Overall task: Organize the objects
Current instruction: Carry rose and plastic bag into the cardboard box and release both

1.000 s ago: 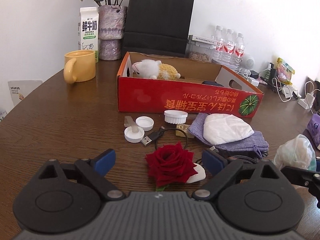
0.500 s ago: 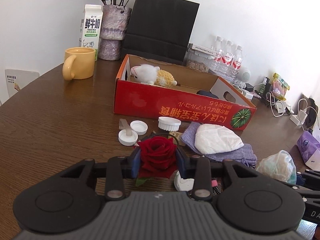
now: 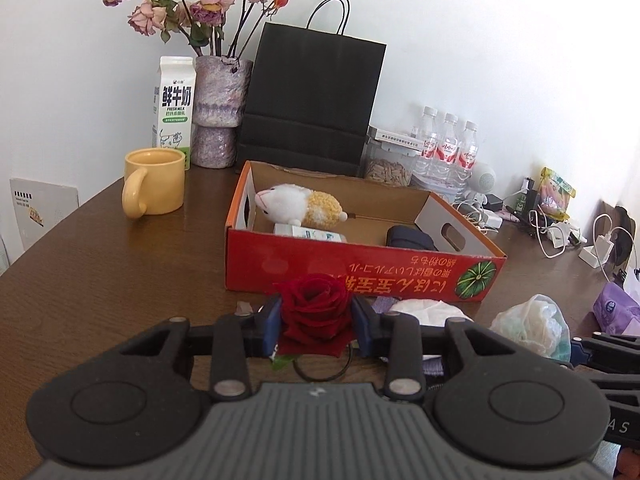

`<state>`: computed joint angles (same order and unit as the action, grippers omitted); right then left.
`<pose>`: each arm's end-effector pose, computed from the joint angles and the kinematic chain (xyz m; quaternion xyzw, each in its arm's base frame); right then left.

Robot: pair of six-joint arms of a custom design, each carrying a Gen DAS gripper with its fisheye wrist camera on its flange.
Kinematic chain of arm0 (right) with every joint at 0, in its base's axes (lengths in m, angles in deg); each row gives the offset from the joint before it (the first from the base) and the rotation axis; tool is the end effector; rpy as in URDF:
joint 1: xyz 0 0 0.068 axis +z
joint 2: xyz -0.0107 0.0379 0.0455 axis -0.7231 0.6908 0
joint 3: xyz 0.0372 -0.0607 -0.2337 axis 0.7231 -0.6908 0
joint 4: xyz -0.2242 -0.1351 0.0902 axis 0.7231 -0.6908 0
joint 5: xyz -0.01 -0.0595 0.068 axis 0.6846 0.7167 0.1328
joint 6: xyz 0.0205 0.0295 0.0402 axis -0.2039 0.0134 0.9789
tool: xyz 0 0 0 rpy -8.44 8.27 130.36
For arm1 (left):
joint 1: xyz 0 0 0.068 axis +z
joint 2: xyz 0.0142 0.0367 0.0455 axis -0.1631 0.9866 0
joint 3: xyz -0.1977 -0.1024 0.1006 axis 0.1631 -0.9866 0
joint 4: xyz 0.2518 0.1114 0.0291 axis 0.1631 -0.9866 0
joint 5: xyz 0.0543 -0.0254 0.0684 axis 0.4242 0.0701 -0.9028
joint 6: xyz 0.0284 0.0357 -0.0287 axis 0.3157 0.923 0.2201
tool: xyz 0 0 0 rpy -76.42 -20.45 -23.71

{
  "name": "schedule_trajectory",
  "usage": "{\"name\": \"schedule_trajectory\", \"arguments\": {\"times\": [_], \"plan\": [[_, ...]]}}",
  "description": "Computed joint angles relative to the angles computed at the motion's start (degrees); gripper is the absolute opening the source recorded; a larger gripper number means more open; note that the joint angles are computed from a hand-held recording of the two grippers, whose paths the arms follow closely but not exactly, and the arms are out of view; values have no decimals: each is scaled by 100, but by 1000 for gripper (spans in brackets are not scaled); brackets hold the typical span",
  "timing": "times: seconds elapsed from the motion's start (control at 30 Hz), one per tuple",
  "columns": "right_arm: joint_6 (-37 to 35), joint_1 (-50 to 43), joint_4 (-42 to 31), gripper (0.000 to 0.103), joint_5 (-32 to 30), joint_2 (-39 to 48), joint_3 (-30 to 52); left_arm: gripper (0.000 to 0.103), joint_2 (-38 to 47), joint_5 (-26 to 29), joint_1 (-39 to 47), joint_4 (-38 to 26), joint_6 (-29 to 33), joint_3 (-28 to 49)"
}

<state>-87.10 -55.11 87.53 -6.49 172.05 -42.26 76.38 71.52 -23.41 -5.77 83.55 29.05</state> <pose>0.2565 -0.0301 0.0778 -0.0163 0.8570 0.0693 0.5104 0.3537 -0.0961 0.1162 0.1208 0.8438 -0.1762 0.4923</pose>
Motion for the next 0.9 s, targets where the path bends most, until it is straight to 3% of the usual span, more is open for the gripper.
{"name": "schedule_trajectory", "arguments": {"times": [0.43, 0.9], "plan": [[36, 267, -1, 33, 412, 1327, 1811, 38, 1021, -180, -341, -233, -50, 1629], [-10, 86, -651, 33, 528, 3492, 4678, 38, 3080, -534, -541, -1113, 20, 4636]]}}
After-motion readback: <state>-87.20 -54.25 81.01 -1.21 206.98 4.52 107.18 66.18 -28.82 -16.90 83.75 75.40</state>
